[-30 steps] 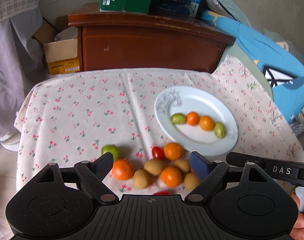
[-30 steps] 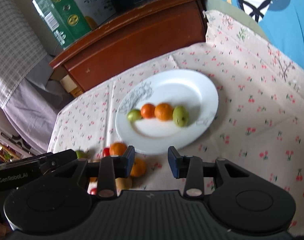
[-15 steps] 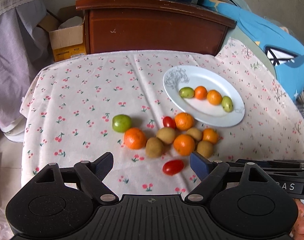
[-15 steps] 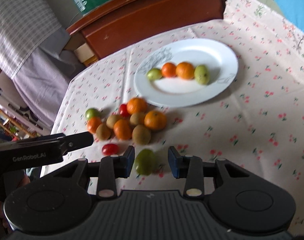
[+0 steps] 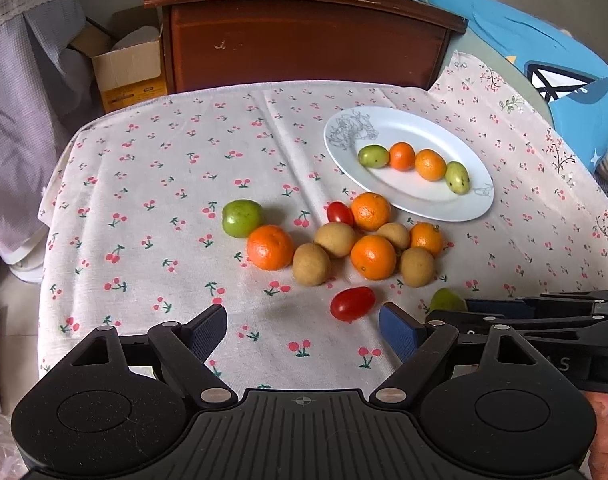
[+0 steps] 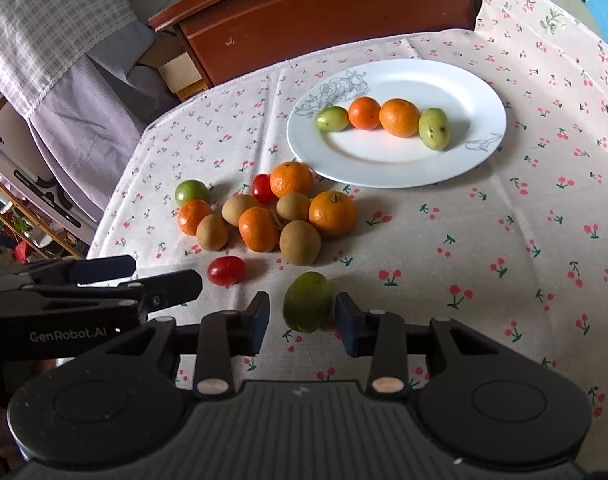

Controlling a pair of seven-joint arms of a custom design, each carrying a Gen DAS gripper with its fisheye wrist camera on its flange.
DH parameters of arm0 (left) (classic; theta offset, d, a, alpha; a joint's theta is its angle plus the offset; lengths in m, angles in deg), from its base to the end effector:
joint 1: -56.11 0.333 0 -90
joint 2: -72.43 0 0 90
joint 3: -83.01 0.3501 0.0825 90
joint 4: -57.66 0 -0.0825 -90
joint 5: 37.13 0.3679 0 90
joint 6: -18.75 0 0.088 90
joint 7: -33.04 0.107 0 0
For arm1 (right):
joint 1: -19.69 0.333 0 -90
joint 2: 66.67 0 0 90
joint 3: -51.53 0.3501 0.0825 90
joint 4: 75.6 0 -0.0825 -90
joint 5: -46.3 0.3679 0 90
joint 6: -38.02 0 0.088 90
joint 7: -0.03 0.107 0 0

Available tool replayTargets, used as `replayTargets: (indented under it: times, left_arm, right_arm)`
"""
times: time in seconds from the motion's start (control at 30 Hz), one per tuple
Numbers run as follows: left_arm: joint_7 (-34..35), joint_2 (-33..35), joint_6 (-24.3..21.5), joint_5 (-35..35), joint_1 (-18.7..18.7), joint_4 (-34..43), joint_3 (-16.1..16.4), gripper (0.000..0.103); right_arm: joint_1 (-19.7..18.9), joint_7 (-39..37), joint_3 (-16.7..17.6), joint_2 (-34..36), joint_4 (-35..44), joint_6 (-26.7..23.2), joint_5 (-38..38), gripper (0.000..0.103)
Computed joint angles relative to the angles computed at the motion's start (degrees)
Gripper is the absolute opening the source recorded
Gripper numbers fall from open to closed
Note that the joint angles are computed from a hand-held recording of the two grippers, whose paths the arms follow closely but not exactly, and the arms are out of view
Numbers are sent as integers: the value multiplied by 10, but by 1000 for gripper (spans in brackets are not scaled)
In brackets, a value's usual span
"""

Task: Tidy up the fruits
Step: 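Grasp a green fruit from the pile with the right gripper while the left gripper approaches a red cherry tomato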

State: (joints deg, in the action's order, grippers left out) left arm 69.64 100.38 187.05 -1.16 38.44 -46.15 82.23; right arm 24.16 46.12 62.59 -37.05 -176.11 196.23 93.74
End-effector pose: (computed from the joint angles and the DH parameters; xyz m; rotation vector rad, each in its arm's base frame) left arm 0.6455 -0.2538 0.3776 -1.9005 1.8297 -0.7596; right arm 0.6854 0.1375 0.3617 -1.9429 1.4624 -0.1088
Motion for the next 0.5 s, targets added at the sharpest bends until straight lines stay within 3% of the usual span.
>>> replayTargets:
  times: [0.1, 0.3, 0.5]
  left_arm:
    - [8, 5, 4, 2, -1, 3, -2, 84]
    - [-8, 13, 26, 20, -19, 7, 19, 81]
    - [11, 26, 32, 13, -15, 18, 9, 65]
  right_arm:
    - [0, -19, 5, 0, -5, 15, 2, 29]
    - [-2, -3, 2, 0, -2, 14, 5, 28]
    - [8, 33, -13, -2, -4, 41, -11, 28]
